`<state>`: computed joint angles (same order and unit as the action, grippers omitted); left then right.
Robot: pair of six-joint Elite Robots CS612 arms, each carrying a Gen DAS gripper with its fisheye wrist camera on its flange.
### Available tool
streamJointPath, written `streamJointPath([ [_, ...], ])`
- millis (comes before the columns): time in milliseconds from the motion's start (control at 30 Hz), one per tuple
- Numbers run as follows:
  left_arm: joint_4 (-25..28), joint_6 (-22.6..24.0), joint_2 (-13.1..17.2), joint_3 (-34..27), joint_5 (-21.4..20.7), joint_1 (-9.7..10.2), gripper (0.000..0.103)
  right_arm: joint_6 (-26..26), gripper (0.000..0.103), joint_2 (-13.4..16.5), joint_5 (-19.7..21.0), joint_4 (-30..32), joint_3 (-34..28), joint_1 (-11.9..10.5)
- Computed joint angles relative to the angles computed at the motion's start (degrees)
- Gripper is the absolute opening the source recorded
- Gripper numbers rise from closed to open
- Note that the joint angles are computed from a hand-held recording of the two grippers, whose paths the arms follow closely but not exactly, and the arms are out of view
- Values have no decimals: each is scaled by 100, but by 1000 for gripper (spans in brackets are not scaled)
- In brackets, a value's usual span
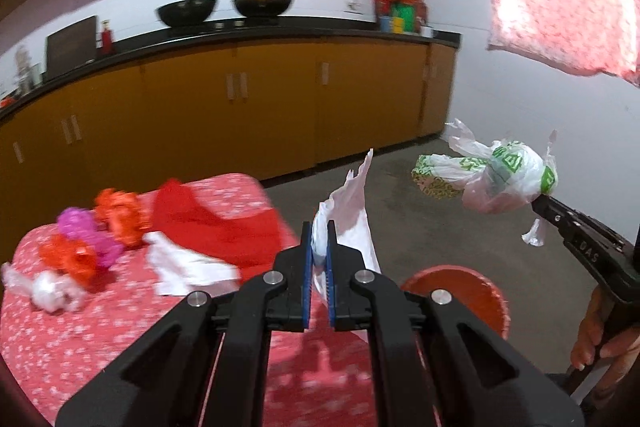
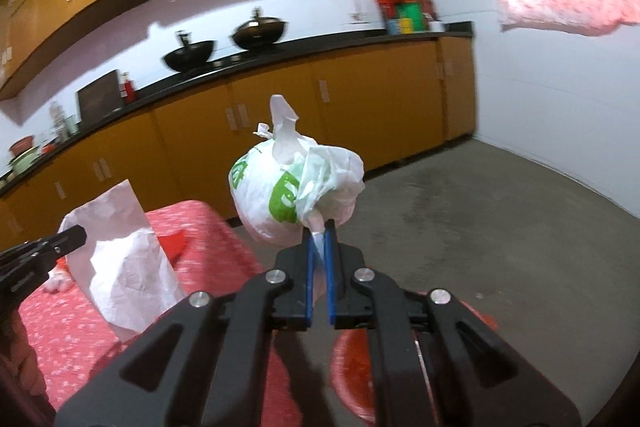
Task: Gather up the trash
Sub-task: 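Carry the white-green bag and white paper over the orange basket with both tools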
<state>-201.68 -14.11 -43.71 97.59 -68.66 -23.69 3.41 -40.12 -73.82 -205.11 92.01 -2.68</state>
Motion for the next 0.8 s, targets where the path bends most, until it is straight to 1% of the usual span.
streamJointPath([
  [200,320,34,236,-438,-277,-164,6,106,7,59,-414,-14,70,-225],
  [367,716,32,454,-815,-467,-282,6,133,7,183,-647,195,32,-371],
  [533,1083,132,651,-1114,-557,-384,6,104,7,329,-777,480,-47,-450],
  [800,1910,229,982,-1675,-691,-477,6,28,7,589,-879,997,-255,-489],
])
